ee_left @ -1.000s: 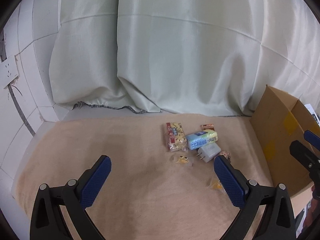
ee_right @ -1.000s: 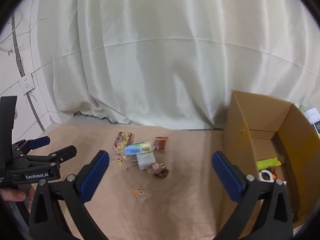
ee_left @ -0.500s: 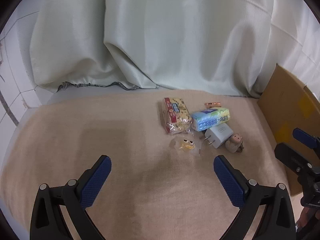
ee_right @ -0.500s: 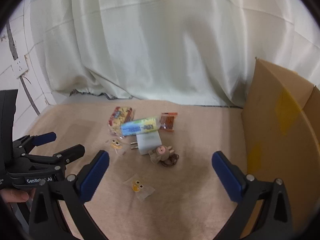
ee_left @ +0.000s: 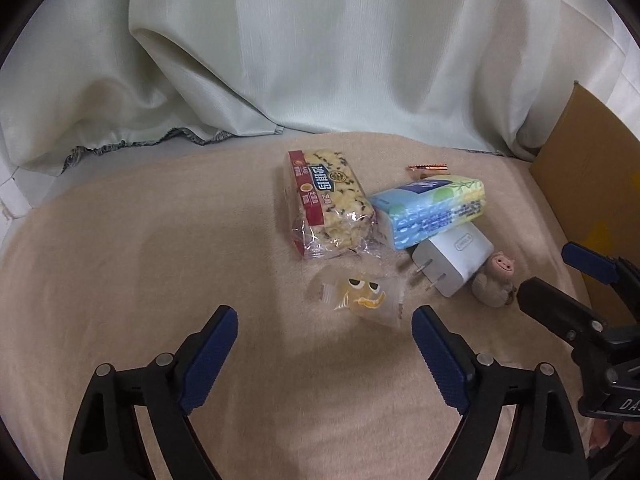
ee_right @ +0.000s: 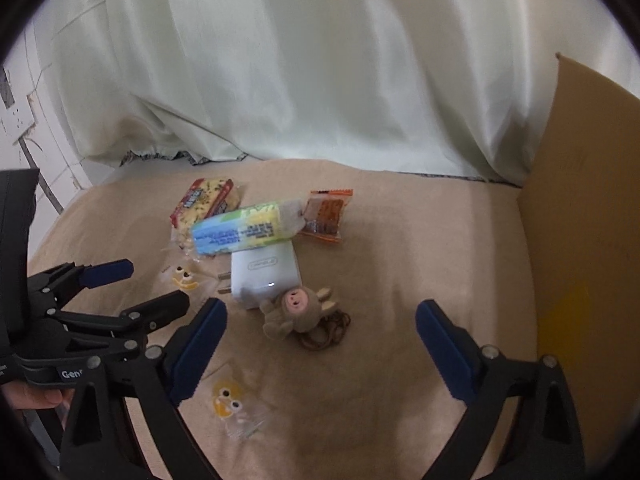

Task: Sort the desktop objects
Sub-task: 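Grasp the small clear yellow-face packet with left tool while right tool grasps the brown monkey plush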

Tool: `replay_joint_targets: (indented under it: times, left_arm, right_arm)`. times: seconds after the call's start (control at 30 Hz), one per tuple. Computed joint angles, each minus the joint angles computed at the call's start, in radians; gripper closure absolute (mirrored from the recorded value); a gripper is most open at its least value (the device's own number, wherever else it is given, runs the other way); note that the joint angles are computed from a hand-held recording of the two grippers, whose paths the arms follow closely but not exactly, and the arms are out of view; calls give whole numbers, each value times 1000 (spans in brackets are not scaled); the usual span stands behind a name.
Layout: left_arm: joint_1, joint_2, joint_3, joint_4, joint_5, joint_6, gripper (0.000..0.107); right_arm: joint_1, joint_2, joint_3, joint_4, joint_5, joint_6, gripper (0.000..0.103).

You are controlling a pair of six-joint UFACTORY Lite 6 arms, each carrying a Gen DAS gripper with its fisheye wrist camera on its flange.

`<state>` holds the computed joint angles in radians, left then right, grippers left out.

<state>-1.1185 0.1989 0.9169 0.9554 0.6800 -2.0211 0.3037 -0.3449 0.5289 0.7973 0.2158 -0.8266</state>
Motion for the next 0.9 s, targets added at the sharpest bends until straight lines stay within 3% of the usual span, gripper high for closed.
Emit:
replay_joint_targets:
  times: [0.17, 0.27, 0.4, 0.73, 0.83, 0.9]
  left_arm:
    - [27, -9, -13, -13, -17, 35, 18]
    - [39, -25, -27, -4, -29, 28, 18]
    - [40, -16, -21, 12, -44, 29, 18]
    - [62, 87, 71, 2, -78, 89, 18]
    - [58, 122, 114, -14, -30, 130, 35]
    - [58, 116, 116, -9, -25, 138, 58]
  right_arm:
    - [33, 85, 29, 72, -17, -94, 26]
    - [47, 126, 40, 62, -5, -95, 51]
    - [-5, 84, 21, 168, 36, -173, 51]
    - [-112, -32, 2, 85, 110, -102, 51]
    - [-109, -10, 16, 94, 109, -109, 51]
    - [-111, -8, 16, 101, 112, -118, 51]
